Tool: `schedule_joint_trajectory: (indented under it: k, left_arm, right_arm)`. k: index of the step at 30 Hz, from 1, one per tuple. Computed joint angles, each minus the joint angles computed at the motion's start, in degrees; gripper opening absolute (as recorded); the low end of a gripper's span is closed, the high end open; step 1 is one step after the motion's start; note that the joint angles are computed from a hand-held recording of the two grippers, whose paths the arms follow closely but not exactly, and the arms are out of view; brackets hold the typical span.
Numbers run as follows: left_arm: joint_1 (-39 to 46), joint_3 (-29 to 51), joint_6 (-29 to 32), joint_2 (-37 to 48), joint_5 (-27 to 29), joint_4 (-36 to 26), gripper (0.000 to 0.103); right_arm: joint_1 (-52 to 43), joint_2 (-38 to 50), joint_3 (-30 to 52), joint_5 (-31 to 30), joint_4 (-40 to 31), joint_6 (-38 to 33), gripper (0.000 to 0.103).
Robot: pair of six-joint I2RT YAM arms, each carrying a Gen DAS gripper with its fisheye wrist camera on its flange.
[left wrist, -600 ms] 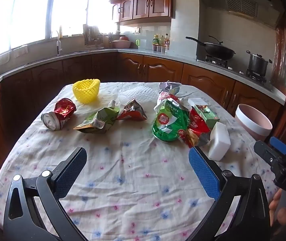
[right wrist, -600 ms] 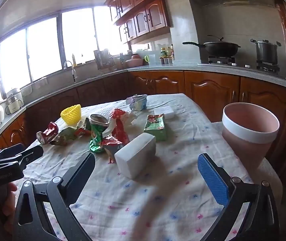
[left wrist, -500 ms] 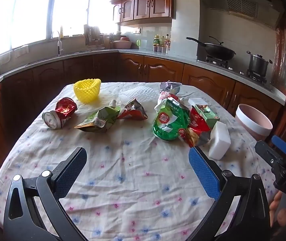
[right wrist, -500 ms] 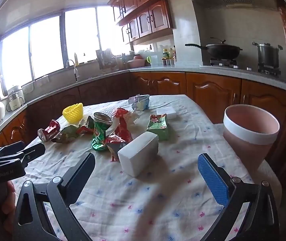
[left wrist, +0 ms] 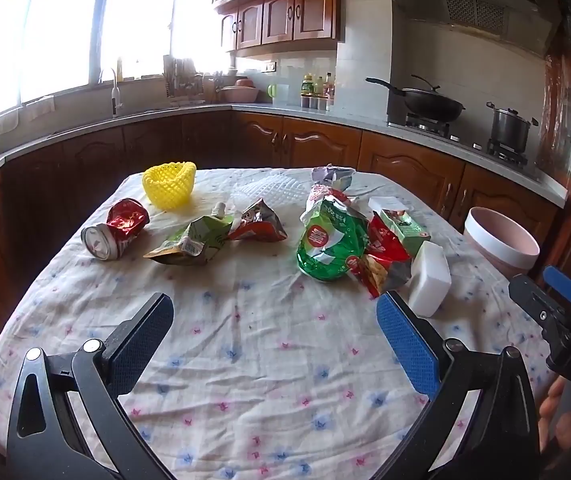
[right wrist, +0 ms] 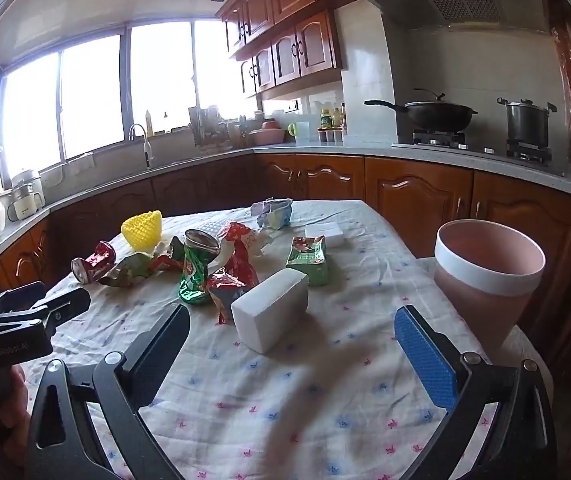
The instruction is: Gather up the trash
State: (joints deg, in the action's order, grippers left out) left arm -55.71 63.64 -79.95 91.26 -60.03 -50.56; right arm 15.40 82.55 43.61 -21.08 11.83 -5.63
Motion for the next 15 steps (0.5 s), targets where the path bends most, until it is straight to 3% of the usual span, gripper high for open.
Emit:
schedule_joint_trajectory:
  k: [15]
  left_arm:
    - [-0.31, 0.31, -0.32, 0.25, -0.31, -0.62, 0.103]
  right_arm:
    - [-0.96, -0.64, -0.06, -1.8, -0.35, 0.71, 0.103]
